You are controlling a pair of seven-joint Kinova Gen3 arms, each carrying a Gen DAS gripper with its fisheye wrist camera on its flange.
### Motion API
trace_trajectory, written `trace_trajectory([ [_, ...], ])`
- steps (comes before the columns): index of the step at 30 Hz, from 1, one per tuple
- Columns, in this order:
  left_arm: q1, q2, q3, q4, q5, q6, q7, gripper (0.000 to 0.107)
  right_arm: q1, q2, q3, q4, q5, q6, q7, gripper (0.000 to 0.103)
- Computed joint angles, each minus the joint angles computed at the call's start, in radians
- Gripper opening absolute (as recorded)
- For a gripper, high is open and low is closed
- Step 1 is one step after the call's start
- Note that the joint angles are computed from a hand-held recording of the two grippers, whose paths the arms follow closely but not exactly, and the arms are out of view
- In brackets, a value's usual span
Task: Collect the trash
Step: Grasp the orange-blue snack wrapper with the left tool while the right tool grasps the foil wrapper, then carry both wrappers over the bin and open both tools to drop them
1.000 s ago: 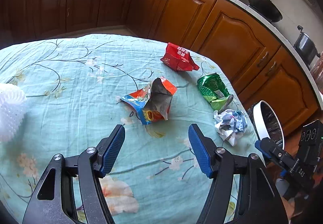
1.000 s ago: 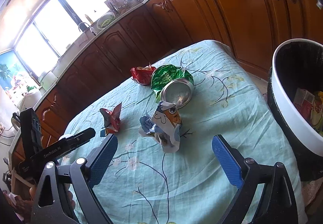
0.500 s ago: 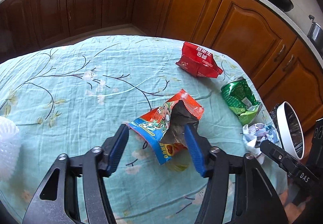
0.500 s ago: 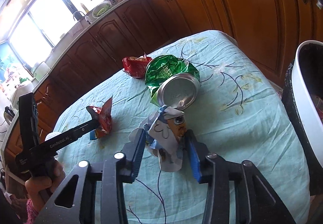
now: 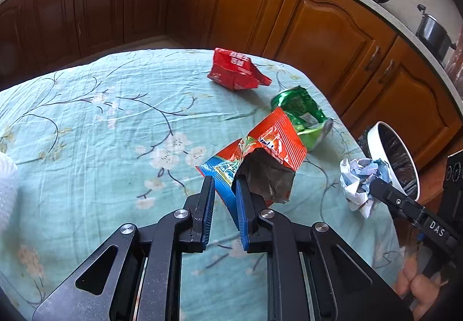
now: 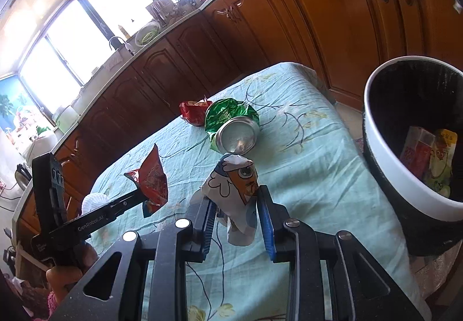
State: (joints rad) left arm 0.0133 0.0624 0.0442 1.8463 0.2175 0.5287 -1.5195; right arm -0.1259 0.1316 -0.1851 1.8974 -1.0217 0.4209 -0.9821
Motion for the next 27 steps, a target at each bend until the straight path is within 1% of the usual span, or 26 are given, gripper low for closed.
trace_trajectory([
  [5,0.016,-0.038,0.018,0.017,0.085,0.01,-0.058,0.014,0.018,-0.052,0.028,0.049,-0.047,0.007,0.041,0.029],
  [10,0.056,-0.044,0.033,0.002,0.096,0.019,-0.062,0.014,0.015,-0.097,0.073,0.092,-0.07,0.02,0.059,0.029],
  [17,0.107,-0.031,0.056,-0.021,0.074,0.025,-0.033,0.014,0.011,-0.141,0.136,0.136,-0.092,0.025,0.083,0.029],
  [27,0.163,-0.002,0.082,-0.066,0.025,0.028,0.006,0.014,0.03,-0.173,0.197,0.159,-0.12,0.037,0.115,0.029],
])
